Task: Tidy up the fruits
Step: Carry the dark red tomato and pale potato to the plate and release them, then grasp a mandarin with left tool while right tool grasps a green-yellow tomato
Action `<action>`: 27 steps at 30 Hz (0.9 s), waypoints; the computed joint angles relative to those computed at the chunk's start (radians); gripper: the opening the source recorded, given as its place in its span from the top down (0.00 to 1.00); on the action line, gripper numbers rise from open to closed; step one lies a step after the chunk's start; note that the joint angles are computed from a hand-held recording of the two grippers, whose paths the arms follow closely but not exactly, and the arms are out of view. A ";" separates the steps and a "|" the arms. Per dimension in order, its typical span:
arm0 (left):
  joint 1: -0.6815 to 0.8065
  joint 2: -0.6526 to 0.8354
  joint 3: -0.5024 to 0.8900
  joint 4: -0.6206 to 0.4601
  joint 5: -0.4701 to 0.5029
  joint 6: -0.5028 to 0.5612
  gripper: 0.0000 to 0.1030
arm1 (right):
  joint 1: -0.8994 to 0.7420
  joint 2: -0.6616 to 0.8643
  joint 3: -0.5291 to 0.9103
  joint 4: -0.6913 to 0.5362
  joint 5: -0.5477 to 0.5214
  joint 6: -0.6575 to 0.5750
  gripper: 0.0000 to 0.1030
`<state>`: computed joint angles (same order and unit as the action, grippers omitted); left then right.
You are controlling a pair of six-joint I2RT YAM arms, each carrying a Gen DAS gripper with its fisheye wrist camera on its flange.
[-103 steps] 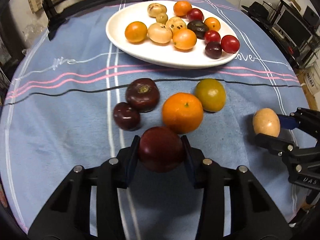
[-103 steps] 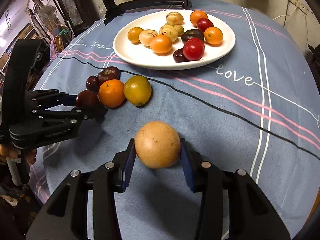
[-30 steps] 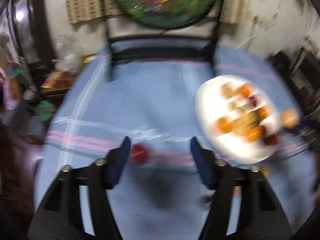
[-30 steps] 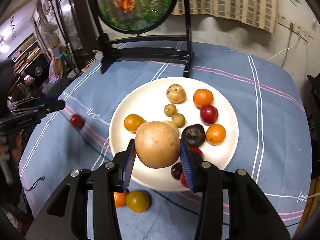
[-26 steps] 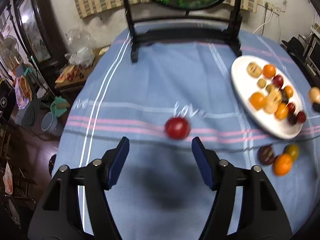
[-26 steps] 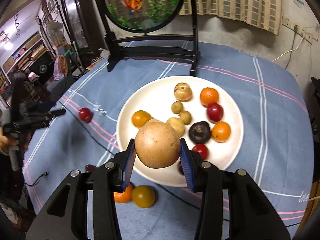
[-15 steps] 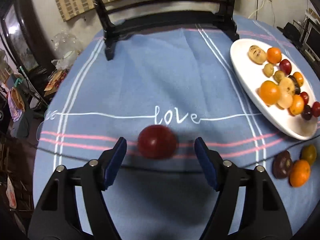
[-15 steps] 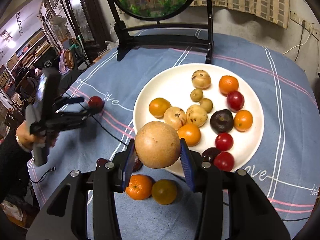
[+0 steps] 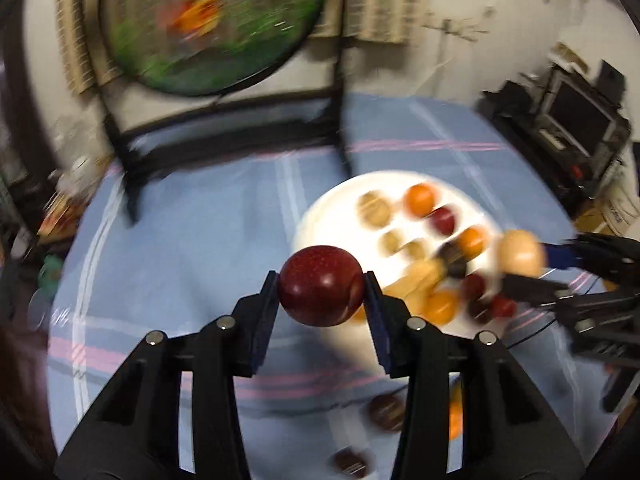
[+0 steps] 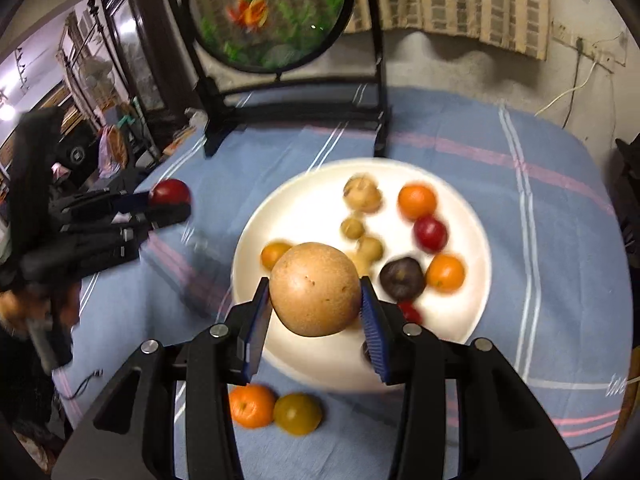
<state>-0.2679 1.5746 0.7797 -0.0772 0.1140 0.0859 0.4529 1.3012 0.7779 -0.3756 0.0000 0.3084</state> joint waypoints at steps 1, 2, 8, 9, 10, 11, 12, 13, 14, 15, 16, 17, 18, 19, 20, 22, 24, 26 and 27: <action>-0.031 0.029 0.027 -0.003 -0.020 -0.014 0.59 | -0.019 0.017 0.019 0.000 -0.001 -0.008 0.58; -0.068 0.076 0.066 -0.013 -0.043 -0.040 0.59 | -0.045 0.041 0.041 -0.002 -0.009 -0.014 0.58; -0.158 0.292 0.241 -0.060 -0.161 -0.116 0.58 | -0.131 0.193 0.121 0.031 -0.006 -0.049 0.57; -0.160 0.315 0.257 -0.063 -0.166 -0.112 0.58 | -0.146 0.215 0.129 0.039 -0.018 -0.053 0.57; -0.159 0.326 0.264 -0.064 -0.176 -0.101 0.58 | -0.161 0.237 0.138 0.047 -0.037 -0.054 0.57; -0.163 0.338 0.266 -0.058 -0.184 -0.086 0.57 | -0.177 0.271 0.153 0.054 -0.061 -0.069 0.57; -0.162 0.341 0.260 -0.049 -0.179 -0.066 0.52 | -0.180 0.297 0.168 0.054 -0.067 -0.080 0.57; -0.163 0.339 0.247 -0.031 -0.173 -0.053 0.42 | -0.182 0.320 0.184 0.051 -0.066 -0.089 0.57; -0.166 0.328 0.225 -0.001 -0.189 -0.055 0.26 | -0.180 0.344 0.202 0.045 -0.067 -0.103 0.57; -0.165 0.316 0.205 0.027 -0.196 -0.056 0.25 | -0.177 0.359 0.216 0.034 -0.064 -0.110 0.55; -0.156 0.296 0.186 0.027 -0.184 -0.054 0.25 | -0.178 0.370 0.224 0.032 -0.070 -0.112 0.43; -0.151 0.303 0.201 0.015 -0.182 -0.055 0.25 | -0.180 0.361 0.214 0.045 -0.070 -0.104 0.37; -0.148 0.299 0.201 0.011 -0.187 -0.058 0.25 | -0.182 0.345 0.200 0.065 -0.063 -0.094 0.36; -0.146 0.294 0.198 0.010 -0.190 -0.057 0.25 | -0.185 0.337 0.195 0.075 -0.068 -0.090 0.36; -0.145 0.288 0.195 0.008 -0.195 -0.055 0.25 | -0.194 0.323 0.192 0.076 -0.086 -0.088 0.36; -0.144 0.267 0.183 0.000 -0.203 -0.060 0.25 | -0.197 0.291 0.183 0.063 -0.089 -0.090 0.36; -0.142 0.237 0.162 0.001 -0.204 -0.062 0.25 | -0.199 0.244 0.163 0.044 -0.090 -0.094 0.36; -0.137 0.193 0.132 -0.005 -0.204 -0.063 0.25 | -0.199 0.179 0.122 0.027 -0.096 -0.091 0.36; -0.134 0.173 0.120 -0.008 -0.201 -0.062 0.24 | -0.197 0.139 0.095 0.021 -0.098 -0.090 0.36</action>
<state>-0.4017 1.7477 0.8994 -0.0854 -0.0873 0.0237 0.2563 1.4403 0.8729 -0.3548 -0.0983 0.2185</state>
